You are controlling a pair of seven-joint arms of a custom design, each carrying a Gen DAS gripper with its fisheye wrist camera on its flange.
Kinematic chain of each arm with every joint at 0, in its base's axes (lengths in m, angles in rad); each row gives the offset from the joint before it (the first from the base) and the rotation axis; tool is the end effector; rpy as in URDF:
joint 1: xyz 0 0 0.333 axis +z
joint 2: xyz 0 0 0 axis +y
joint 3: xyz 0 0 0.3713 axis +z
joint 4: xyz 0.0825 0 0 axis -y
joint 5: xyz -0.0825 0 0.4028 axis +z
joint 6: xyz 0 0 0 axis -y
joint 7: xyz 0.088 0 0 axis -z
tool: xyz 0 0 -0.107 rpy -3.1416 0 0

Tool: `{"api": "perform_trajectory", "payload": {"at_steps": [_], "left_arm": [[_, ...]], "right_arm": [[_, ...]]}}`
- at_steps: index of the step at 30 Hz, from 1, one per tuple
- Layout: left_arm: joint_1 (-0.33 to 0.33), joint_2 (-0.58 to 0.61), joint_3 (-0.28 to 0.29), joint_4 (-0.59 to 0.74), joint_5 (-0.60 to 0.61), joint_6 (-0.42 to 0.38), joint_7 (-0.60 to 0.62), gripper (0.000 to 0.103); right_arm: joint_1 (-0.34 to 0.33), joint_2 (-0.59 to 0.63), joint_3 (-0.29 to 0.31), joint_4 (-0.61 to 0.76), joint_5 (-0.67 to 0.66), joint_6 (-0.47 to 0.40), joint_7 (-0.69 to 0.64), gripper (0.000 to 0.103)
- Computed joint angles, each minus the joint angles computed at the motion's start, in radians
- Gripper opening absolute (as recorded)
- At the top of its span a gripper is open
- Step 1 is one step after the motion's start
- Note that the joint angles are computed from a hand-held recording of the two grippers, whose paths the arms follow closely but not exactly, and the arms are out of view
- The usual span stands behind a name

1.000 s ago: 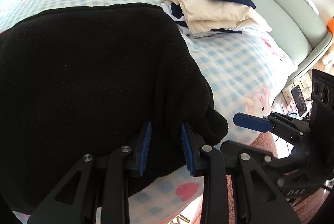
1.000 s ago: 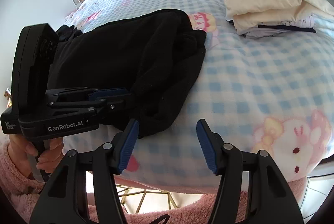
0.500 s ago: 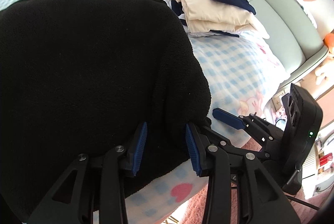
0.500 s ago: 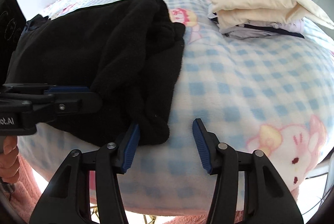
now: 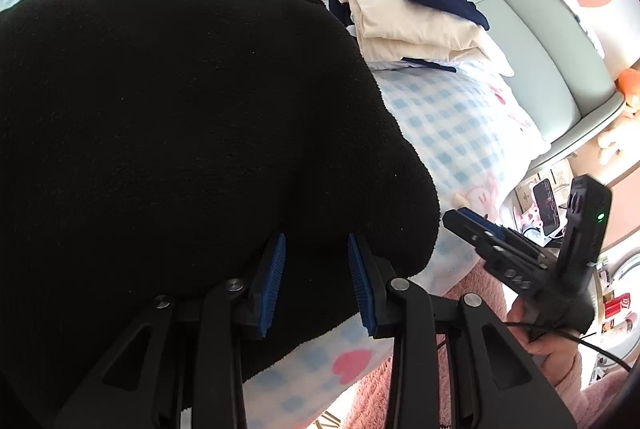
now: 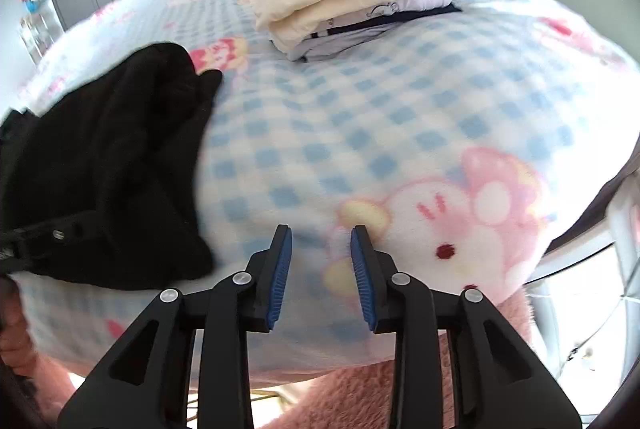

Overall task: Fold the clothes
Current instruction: 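Smooth the folded black jacket flat with the open left gripper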

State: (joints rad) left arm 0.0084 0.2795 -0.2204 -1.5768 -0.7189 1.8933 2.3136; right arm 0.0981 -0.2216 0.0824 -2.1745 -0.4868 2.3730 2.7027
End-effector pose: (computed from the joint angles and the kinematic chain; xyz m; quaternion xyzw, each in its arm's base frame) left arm 0.6658 -0.1735 0.5536 0.3839 -0.8484 0.3251 0.1646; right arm 0.5198 0.0930 0.5788 -0.4178 0.8612 -0.2328 0.1720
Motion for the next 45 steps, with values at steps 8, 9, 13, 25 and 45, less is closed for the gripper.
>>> {"api": "perform_trajectory", "payload": {"at_steps": [8, 9, 13, 25, 45], "left_arm": [[-0.025, -0.037, 0.004, -0.035, 0.037, 0.079, 0.068, 0.047], [-0.031, -0.036, 0.004, -0.035, 0.054, 0.095, 0.068, 0.047], [-0.050, 0.007, 0.005, 0.012, 0.112, 0.126, 0.013, 0.035], [0.025, -0.051, 0.006, -0.046, -0.008, 0.042, 0.214, 0.051], [0.040, -0.198, 0.066, -0.220, -0.069, 0.283, 0.237, 0.054]], "right_arm": [[0.049, 0.114, -0.040, 0.074, 0.192, 0.165, -0.325, 0.050], [0.053, 0.139, -0.040, 0.097, 0.204, 0.143, -0.346, 0.050], [0.058, 0.141, -0.029, 0.085, 0.132, 0.080, -0.276, 0.050], [0.056, 0.101, -0.013, 0.099, -0.073, -0.108, 0.004, 0.052], [0.043, 0.082, -0.003, 0.095, -0.033, -0.047, -0.012, 0.054]]}}
